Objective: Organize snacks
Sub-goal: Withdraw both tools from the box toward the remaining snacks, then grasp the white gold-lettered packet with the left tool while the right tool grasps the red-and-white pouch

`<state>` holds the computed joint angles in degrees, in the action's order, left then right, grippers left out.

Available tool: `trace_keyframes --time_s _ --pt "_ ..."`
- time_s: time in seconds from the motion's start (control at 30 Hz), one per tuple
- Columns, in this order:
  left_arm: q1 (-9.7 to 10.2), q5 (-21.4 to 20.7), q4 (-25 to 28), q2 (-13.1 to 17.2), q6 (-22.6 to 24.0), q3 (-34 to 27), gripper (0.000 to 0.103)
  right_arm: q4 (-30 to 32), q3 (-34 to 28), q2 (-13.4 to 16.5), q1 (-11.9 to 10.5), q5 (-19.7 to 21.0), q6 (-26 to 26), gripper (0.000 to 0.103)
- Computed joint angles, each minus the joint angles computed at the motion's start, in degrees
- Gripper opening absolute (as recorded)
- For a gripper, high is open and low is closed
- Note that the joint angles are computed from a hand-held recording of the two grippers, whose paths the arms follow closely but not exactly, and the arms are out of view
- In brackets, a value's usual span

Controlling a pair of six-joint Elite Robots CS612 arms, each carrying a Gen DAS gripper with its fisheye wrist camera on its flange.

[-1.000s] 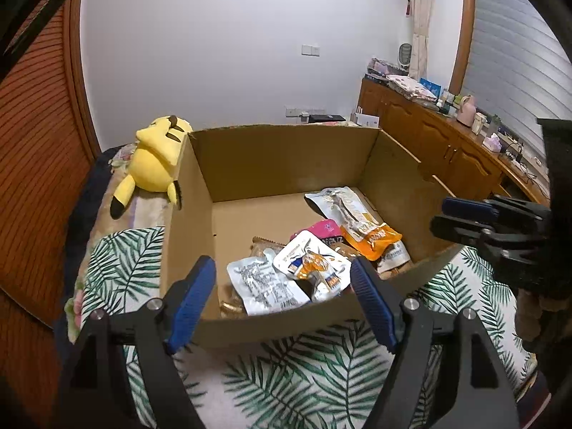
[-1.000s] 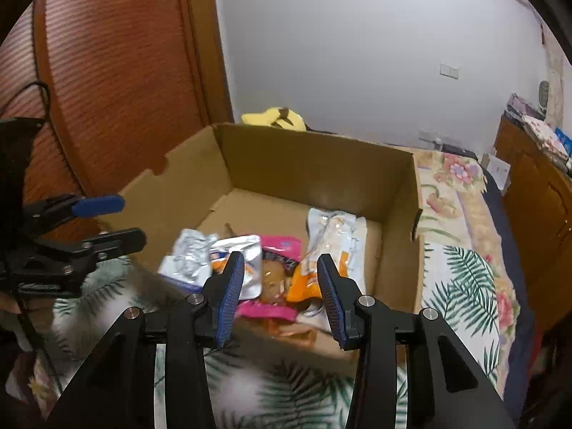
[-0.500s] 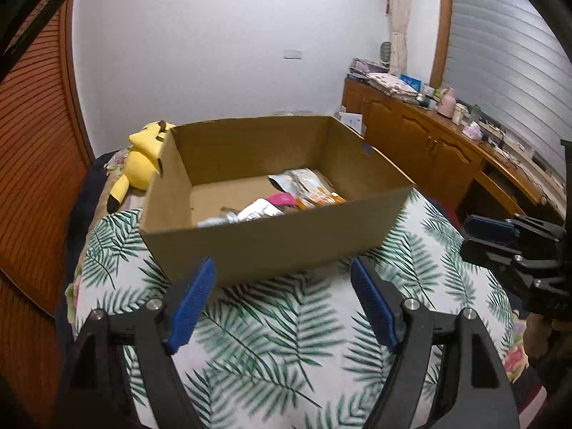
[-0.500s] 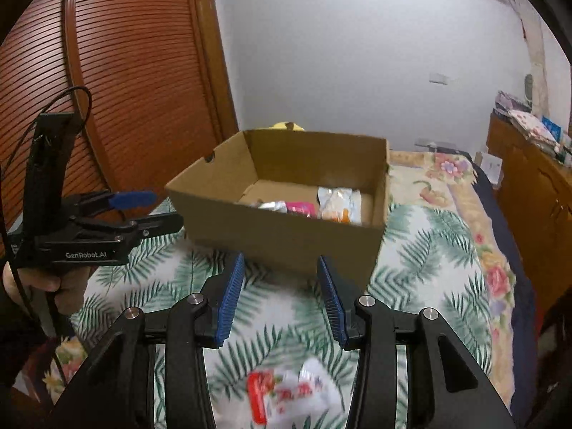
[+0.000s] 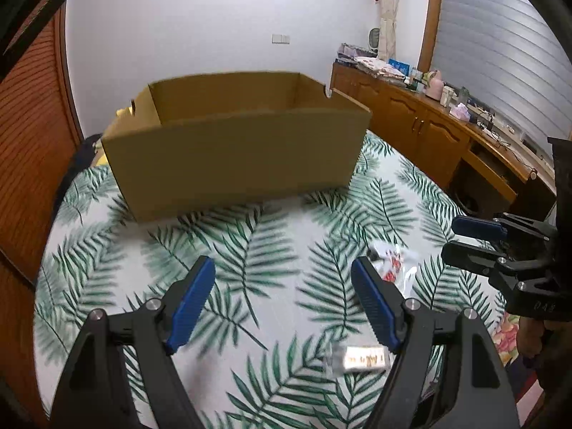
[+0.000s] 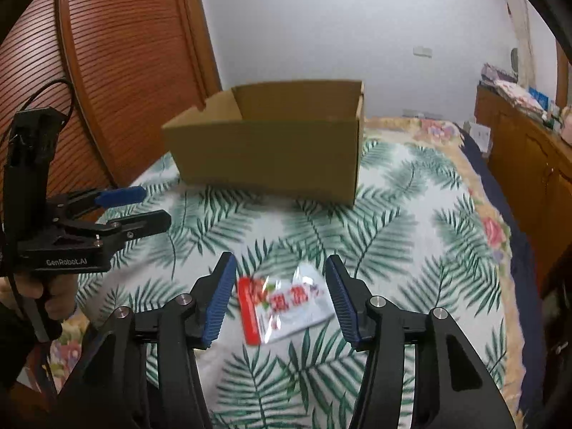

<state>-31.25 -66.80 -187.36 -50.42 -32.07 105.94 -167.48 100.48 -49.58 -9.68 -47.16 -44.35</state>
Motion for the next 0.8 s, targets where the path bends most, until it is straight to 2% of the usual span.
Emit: trace_keyframes --time_s 0.2,0.4,0.6,0.8 --pt "-1.39 0.84 -0.41 1.10 -0.44 0.72 0.080 -0.07 1.60 0.17 -0.64 -0.74 -0.69 0.053" --pt "-2.94 4.03 -0.22 2.14 0.12 0.87 0.080 0.32 2.45 0.29 -1.00 -1.12 -1.31 0.054" --pt "-3.15 0.89 1.35 2.77 -0.05 0.47 0.080 0.67 3.14 0.11 -1.31 -0.92 -2.07 0.054" --pt "-3.40 -0.14 1.84 3.07 -0.97 0.41 0.080 0.58 3.72 -0.16 -1.55 -0.66 -2.63 0.054"
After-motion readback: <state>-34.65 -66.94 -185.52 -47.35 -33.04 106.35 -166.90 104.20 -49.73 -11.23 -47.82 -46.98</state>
